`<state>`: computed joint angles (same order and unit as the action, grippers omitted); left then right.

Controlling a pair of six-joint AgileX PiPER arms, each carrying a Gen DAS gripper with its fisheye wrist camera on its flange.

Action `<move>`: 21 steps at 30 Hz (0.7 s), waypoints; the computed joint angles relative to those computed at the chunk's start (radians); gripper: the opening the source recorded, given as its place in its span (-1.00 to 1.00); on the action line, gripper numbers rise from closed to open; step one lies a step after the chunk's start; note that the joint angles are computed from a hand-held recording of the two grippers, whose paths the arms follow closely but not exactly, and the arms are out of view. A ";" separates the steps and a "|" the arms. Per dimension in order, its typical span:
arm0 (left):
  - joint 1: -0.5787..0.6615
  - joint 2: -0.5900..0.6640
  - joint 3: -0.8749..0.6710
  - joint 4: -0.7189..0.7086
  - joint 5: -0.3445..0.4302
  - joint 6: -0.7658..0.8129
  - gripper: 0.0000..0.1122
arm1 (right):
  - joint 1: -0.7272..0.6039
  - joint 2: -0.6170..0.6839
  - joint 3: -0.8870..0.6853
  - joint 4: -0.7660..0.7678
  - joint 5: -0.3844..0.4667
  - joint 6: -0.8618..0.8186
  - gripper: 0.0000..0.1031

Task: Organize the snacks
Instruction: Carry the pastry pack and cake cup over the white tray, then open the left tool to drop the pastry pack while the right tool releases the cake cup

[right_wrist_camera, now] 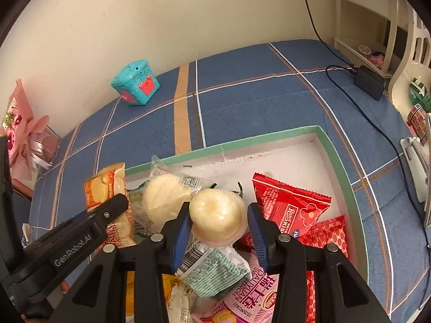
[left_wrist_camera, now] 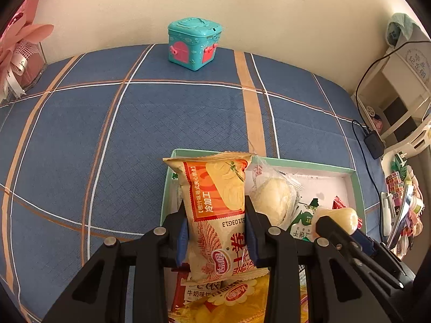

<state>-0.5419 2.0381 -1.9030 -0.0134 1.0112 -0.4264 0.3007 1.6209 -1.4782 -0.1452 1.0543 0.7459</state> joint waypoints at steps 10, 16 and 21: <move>0.009 0.012 -0.031 -0.048 0.044 0.020 -0.19 | 0.011 0.004 -0.005 -0.022 0.034 0.013 -0.13; 0.018 -0.016 -0.016 -0.084 0.064 0.022 0.12 | 0.021 -0.013 -0.004 -0.036 0.059 0.025 -0.10; 0.013 -0.087 0.036 -0.052 0.058 0.005 0.29 | 0.055 -0.044 -0.004 -0.066 0.089 0.049 0.25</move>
<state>-0.5287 1.9514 -1.8669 -0.0658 1.0693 -0.4216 0.3552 1.5769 -1.4822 -0.2113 1.1434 0.7947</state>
